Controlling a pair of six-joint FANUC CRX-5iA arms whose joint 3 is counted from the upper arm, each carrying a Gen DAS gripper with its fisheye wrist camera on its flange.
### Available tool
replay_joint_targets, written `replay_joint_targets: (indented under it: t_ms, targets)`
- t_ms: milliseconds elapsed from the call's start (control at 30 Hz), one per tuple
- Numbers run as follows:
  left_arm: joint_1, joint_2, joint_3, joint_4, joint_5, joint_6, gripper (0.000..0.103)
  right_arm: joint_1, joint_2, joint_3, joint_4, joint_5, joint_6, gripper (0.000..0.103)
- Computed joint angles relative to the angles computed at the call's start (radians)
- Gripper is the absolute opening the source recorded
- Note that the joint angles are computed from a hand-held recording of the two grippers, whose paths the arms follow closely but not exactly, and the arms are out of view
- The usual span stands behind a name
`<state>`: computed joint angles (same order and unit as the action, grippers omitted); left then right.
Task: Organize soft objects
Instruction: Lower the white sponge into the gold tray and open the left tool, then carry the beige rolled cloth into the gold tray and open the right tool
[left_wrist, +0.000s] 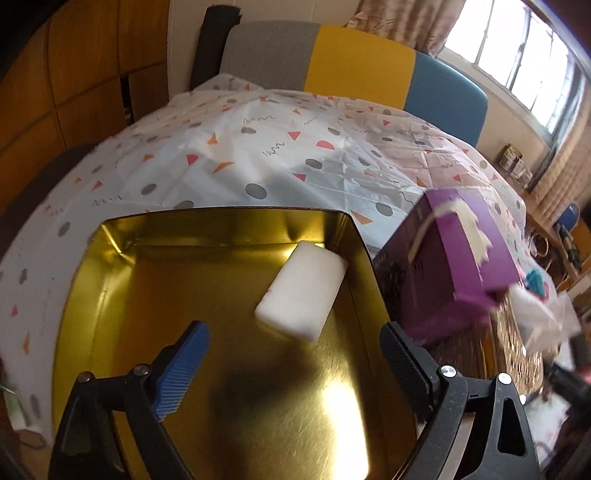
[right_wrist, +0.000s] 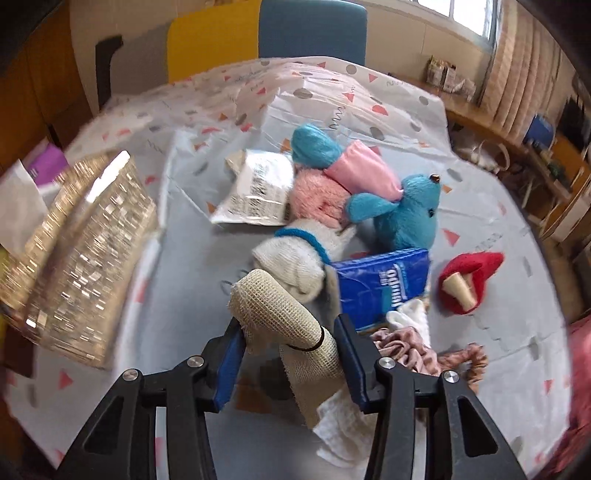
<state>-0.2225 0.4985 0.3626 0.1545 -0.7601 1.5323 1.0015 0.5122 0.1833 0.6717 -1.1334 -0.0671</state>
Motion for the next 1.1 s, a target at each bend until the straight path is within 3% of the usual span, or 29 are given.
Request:
replay_joint_targets:
  t_ms: [233, 400, 567, 867, 1100]
  targets:
    - [0.017, -0.105, -0.166, 0.053, 0.063, -0.057, 0.094, -0.022, -0.078, -0.11, -0.002, 0.173, -0.145, 0.048]
    - [0.021, -0.162, -0.242, 0.038, 0.093, -0.074, 0.094, -0.035, -0.142, -0.224, 0.084, 0.307, -0.325, 0.048]
    - [0.032, -0.206, -0.295, 0.02, 0.128, -0.079, 0.094, -0.041, -0.162, -0.248, 0.124, 0.33, -0.425, 0.048]
    - [0.059, -0.235, -0.341, 0.059, 0.145, -0.088, 0.094, -0.052, -0.123, -0.099, 0.143, 0.22, -0.341, 0.048]
    - [0.074, -0.258, -0.387, 0.11, 0.18, -0.127, 0.094, -0.079, -0.043, 0.1, 0.143, 0.288, -0.185, 0.048]
